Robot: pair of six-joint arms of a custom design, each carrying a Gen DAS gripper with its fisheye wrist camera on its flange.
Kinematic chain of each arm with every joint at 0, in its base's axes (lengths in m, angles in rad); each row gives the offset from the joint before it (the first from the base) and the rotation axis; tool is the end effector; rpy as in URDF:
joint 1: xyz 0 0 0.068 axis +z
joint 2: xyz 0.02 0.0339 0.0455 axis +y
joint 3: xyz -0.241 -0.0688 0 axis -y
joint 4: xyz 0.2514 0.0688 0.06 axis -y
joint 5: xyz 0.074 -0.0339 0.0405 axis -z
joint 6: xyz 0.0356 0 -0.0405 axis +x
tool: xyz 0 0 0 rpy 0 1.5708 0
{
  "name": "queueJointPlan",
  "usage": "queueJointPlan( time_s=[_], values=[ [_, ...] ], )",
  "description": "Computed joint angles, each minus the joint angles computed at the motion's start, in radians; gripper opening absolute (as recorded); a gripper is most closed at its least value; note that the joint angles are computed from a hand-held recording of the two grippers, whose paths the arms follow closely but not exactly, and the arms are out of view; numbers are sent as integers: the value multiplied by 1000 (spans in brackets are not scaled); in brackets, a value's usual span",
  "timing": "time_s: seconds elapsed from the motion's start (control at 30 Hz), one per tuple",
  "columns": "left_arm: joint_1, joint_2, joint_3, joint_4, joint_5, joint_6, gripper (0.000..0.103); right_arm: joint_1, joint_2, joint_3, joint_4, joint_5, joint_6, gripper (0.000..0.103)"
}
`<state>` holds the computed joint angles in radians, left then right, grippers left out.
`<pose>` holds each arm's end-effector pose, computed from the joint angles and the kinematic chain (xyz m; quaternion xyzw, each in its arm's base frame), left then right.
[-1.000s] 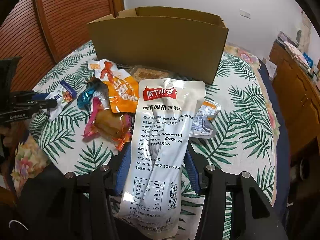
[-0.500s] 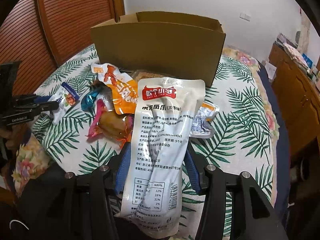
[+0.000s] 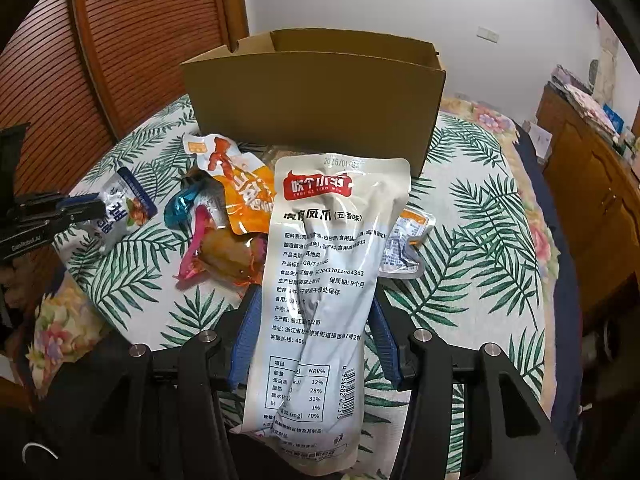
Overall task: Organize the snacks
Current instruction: 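Carry both packets over the box and open both tools to drop them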
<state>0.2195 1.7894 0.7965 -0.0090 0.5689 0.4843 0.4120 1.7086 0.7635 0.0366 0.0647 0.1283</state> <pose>0.3125 0.0501 0.0834 0.1997 0.9028 -0.1600 0.3457 0.2908 0.1246 0.0972 -0.1232 0.9372 0.0572 0.3213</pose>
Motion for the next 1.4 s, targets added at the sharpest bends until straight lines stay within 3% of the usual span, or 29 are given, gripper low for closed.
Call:
queueJointPlan(
  time_s=[0.4, 0.63, 0.97, 1.4],
  values=[
    [21, -118, -38, -15, 56, -8, 8, -11, -36, 9, -3, -9, 0, 52],
    [-15, -174, 56, -62, 94, -87, 8, -37, -70, 74, -28, -36, -26, 52],
    [-143, 1, 449, -127, 23, -206, 9, -111, 50, 390, -117, -97, -94, 52],
    [-237, 468, 1130, -286, -96, -272, 9, -167, 540, 1108, -277, -88, -135, 53]
  ],
)
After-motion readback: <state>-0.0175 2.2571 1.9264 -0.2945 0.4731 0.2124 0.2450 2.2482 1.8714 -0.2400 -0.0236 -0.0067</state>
